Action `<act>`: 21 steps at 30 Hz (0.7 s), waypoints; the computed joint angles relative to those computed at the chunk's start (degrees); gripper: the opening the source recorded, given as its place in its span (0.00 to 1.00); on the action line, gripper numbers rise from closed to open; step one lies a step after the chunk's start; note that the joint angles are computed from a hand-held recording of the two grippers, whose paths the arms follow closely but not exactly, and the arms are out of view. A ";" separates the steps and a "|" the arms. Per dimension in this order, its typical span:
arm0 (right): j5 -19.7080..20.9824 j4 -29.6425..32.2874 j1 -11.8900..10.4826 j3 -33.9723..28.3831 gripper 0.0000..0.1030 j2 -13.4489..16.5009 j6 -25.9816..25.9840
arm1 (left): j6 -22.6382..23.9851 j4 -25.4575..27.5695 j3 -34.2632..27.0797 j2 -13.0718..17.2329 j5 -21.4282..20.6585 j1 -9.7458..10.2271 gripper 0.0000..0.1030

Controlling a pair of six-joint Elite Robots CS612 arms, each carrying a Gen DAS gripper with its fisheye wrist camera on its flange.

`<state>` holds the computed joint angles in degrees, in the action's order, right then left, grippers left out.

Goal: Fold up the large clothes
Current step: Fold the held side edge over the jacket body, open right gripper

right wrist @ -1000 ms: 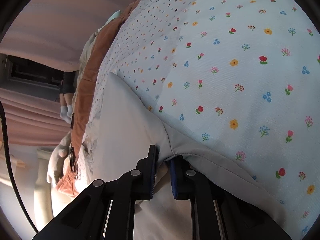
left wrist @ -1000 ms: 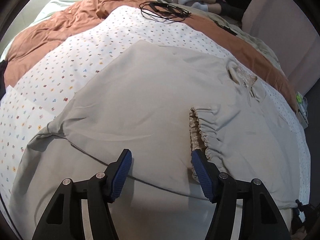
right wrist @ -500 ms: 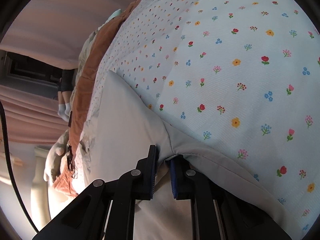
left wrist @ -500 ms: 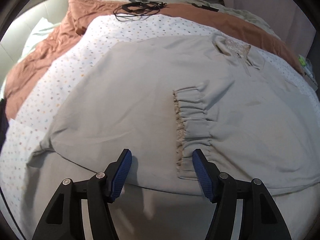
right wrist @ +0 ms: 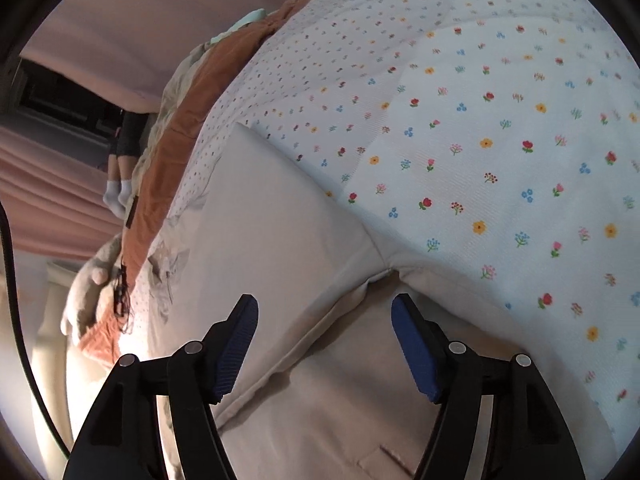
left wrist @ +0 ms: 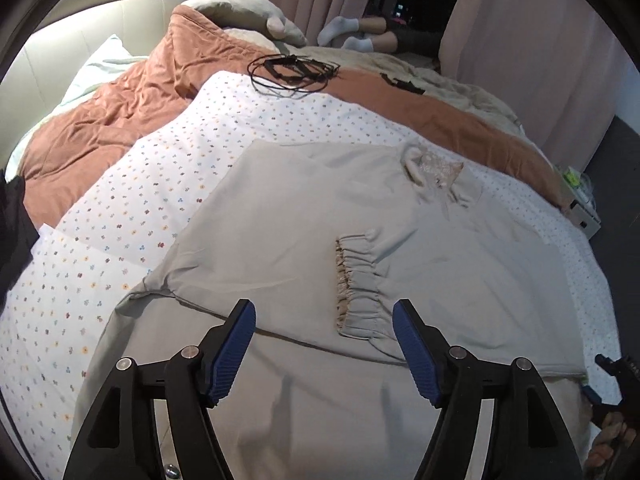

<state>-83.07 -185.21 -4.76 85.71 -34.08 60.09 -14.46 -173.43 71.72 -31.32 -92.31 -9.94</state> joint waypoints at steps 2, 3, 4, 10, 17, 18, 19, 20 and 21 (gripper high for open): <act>-0.50 -0.80 0.31 0.90 0.67 -0.83 -0.78 | -0.26 -3.98 2.44 -1.31 -0.84 0.37 0.73; -0.79 -1.33 0.45 1.43 0.67 -1.24 -1.21 | 0.16 -5.73 3.68 -2.02 -1.04 0.53 0.73; -1.30 -1.73 0.70 2.02 0.68 -1.78 -1.80 | 0.66 -7.49 5.09 -2.84 -0.91 0.66 0.73; -4.52 -5.11 2.48 6.01 0.68 -4.99 -4.90 | -1.04 -18.76 13.87 -7.56 0.03 1.34 0.74; -10.65 -7.96 5.86 11.16 0.71 -8.09 -10.00 | 3.53 -26.87 22.77 -12.42 0.61 1.69 0.85; -11.24 -8.38 6.24 11.88 0.71 -8.35 -9.92 | 4.25 -26.55 23.72 -13.12 0.36 1.79 0.85; -11.69 -8.67 6.55 12.68 0.71 -8.66 -9.84 | 4.92 -26.08 24.67 -13.87 0.56 1.85 0.85; -12.10 -9.24 6.83 13.57 0.71 -8.98 -9.74 | 5.55 -26.52 25.69 -14.47 0.81 1.85 0.85; -12.46 -9.89 7.02 14.42 0.71 -9.34 -9.62 | 6.19 -27.91 26.71 -14.86 0.72 1.88 0.85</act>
<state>-95.53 -195.10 2.26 100.13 -43.42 50.47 -8.27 -201.33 98.43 -46.17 -91.59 -8.06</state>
